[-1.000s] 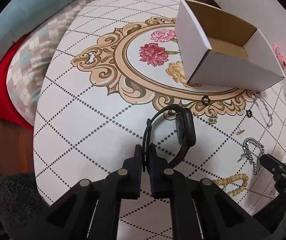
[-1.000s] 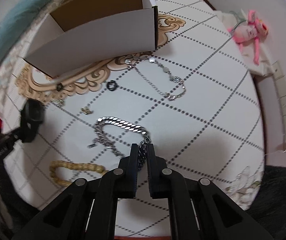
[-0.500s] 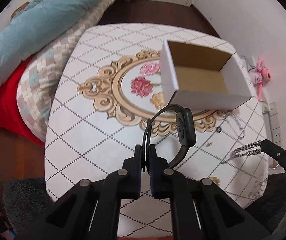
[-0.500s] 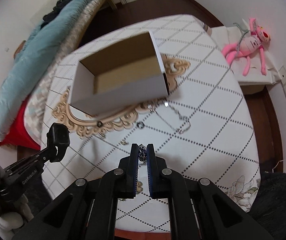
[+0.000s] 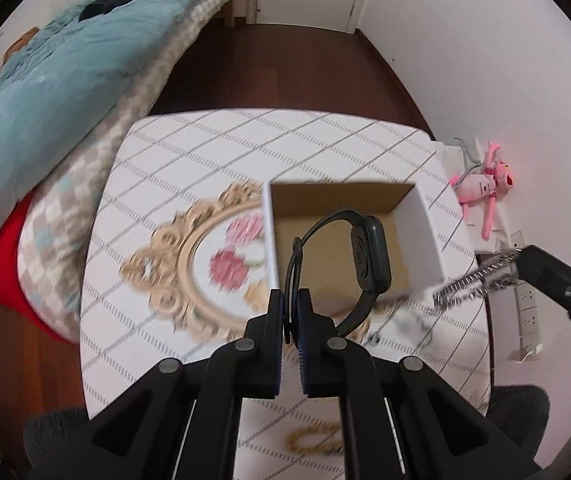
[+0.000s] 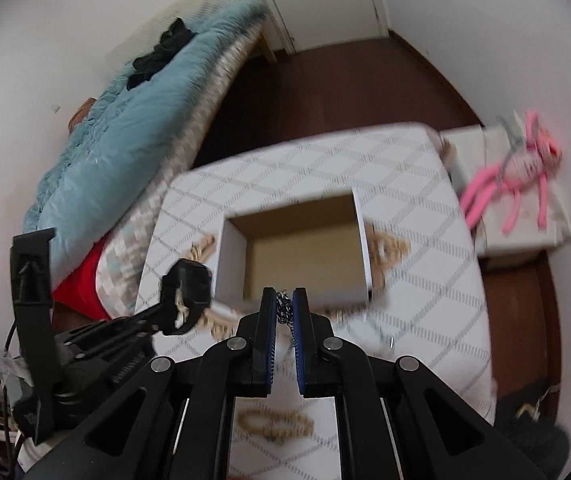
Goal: Organize jewelry
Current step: 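Carry both items into the white box and open both tools to release them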
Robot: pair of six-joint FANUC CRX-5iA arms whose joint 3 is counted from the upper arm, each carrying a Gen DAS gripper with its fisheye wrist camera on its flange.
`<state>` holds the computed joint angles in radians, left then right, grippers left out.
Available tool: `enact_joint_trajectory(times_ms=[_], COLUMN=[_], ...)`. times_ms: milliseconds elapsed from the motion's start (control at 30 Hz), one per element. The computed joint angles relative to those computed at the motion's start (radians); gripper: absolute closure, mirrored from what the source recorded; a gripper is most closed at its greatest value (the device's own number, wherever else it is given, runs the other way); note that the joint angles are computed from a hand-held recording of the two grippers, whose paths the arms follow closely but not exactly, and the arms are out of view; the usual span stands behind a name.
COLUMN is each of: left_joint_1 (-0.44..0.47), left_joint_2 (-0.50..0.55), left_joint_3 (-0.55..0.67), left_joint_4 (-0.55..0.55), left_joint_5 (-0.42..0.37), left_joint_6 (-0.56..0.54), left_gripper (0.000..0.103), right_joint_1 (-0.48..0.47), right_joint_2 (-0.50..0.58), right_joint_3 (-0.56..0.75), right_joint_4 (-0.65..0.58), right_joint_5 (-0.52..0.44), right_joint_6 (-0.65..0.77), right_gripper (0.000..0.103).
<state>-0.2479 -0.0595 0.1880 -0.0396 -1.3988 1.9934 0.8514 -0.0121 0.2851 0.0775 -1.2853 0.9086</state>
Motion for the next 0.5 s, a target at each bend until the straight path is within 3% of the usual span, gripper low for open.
enact_joint_trajectory(times_ms=[133,267,400,433,467,500], left_joint_1=[0.030,0.068,0.112,0.115,0.116,0.114], left_joint_2=[0.071,0.140,0.210,0.213,0.218,0.221], left_joint_3=[0.053,0.092,0.128,0.130,0.140,0.150], left_joint_4=[0.039,0.079,0.138,0.139,0.131,0.118], left_joint_5=[0.006,0.004,-0.033,-0.032,-0.037,-0.044], left_joint_6=[-0.038,-0.070,-0.095,-0.094,-0.090,-0.085], left_gripper=[0.098,0.090,0.088,0.078,0.060,0.048], right_joint_1=[-0.047,-0.107,-0.156,-0.164,-0.167,-0.168], right_joint_2=[0.110,0.205,0.299,0.322,0.333,0.338], right_joint_3=[0.113,0.197,0.283,0.306,0.313,0.314], right_joint_4=[-0.025,-0.092,-0.160,-0.166,-0.170,-0.167], right_joint_5=[-0.034,-0.068,-0.135,-0.156,-0.164,-0.167], right_joint_6=[0.062,0.114,0.158,0.165,0.170,0.171], right_gripper=[0.095,0.095,0.094,0.094,0.094,0.094])
